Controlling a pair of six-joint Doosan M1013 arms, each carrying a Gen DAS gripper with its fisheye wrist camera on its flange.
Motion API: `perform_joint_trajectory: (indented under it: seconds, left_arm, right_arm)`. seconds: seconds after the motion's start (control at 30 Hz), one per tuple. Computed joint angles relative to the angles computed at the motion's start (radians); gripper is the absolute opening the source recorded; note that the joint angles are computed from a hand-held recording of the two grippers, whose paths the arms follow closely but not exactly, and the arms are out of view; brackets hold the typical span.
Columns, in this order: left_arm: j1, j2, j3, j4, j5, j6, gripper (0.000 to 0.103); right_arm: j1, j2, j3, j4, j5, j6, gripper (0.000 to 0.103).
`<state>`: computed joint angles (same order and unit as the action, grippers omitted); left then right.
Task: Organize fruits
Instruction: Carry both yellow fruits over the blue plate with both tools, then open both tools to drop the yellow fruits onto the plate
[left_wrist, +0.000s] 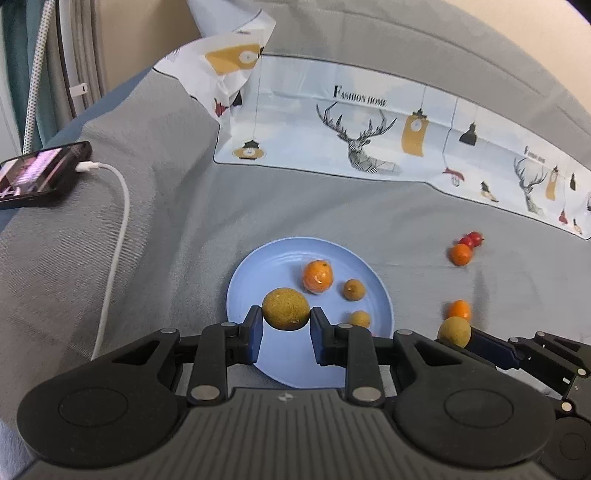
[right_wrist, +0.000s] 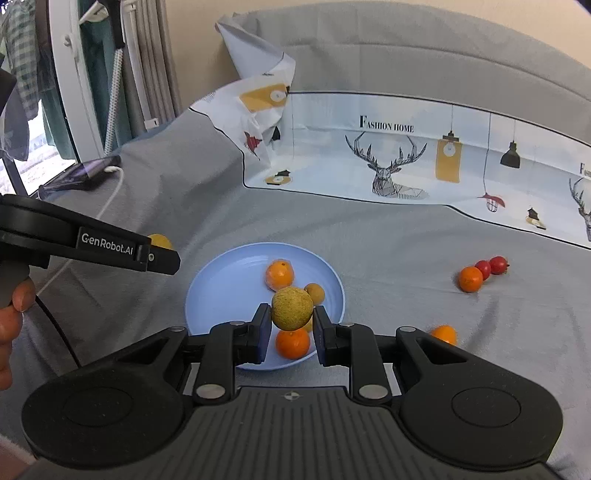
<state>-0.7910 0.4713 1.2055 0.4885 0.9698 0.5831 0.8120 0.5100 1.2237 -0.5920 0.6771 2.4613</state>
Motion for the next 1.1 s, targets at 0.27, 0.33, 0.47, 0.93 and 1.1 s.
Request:
perform_joint_trajectory:
  seconds: [0.27, 0.33, 0.47, 0.93, 1.1]
  left_arm:
    - [0.031, 0.061, -0.061, -0.051, 0.023, 0.054, 0.03]
    - [0.037, 0.076, -0.075, -0.06, 0.025, 0.066, 0.03]
    - [0.048, 0.106, -0.102, -0.075, 0.038, 0.094, 0.031]
    - [0.071, 0.159, -0.145, -0.093, 0.096, 0.152, 0.098]
    - [0.054, 0.127, -0.113, -0.068, 0.081, 0.128, 0.103]
  right_arm:
    - [-0.028, 0.059, -0.064, 0.081, 0.016, -0.09, 0.026]
    - [-0.033, 0.074, -0.081, 0.1, 0.023, -0.112, 0.026]
    - [-0.043, 0.103, -0.112, 0.133, 0.037, -0.151, 0.026]
    - [-0.064, 0.197, -0.222, 0.245, 0.095, -0.288, 0.029]
    - [-0.053, 0.172, -0.196, 0.214, 0.079, -0.308, 0.079]
